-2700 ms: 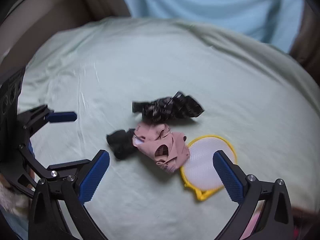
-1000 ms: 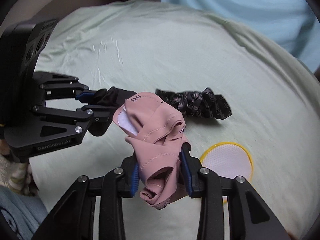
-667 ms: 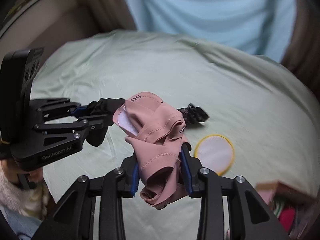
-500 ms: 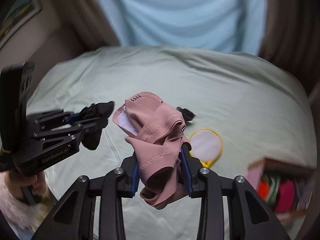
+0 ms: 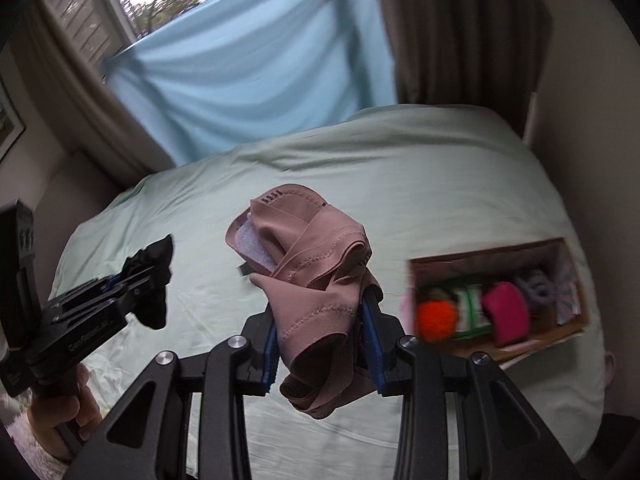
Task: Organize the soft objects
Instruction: 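Carry socks with left tool while right tool carries pink mask into the box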
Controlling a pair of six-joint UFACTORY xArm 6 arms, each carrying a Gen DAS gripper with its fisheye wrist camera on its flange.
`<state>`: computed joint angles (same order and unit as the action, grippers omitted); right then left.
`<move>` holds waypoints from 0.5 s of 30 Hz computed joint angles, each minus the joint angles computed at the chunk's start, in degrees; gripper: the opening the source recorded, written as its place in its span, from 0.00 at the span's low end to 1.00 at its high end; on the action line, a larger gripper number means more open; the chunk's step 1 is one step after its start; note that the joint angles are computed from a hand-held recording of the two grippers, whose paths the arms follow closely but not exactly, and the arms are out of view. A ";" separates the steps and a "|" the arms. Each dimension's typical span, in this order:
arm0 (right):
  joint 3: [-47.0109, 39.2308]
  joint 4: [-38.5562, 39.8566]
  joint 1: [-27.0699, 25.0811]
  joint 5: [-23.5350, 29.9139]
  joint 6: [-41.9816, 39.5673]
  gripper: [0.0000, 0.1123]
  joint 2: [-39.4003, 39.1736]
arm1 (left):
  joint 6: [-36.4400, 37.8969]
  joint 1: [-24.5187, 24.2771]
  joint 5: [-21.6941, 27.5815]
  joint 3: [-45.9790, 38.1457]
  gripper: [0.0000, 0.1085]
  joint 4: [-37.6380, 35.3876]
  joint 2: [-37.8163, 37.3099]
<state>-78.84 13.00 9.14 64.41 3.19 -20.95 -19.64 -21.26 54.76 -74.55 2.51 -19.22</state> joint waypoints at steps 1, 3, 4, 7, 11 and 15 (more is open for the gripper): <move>0.01 0.44 -1.63 0.68 -1.05 0.29 -0.31 | -1.71 -1.32 0.00 -0.68 0.16 1.00 0.64; -0.23 2.08 -6.29 2.46 -5.07 0.29 -0.67 | -5.95 -4.78 0.45 -2.95 0.16 3.69 2.93; -1.00 2.76 -8.26 3.59 -6.73 0.29 -0.37 | -8.38 -6.82 0.94 -4.65 0.16 4.94 4.77; -1.71 5.58 -15.11 5.66 -12.65 0.29 0.57 | -13.57 -10.78 1.40 -8.75 0.16 6.57 9.47; -4.22 8.19 -22.68 8.21 -19.73 0.29 4.14 | -19.24 -15.10 2.07 -15.53 0.16 7.66 17.27; -6.67 9.41 -27.49 10.14 -23.60 0.29 7.74 | -22.07 -17.49 2.69 -22.67 0.16 6.95 25.21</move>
<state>-85.51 22.41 -18.36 74.56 -20.41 -13.22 -41.71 -38.74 57.44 -97.23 9.46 6.00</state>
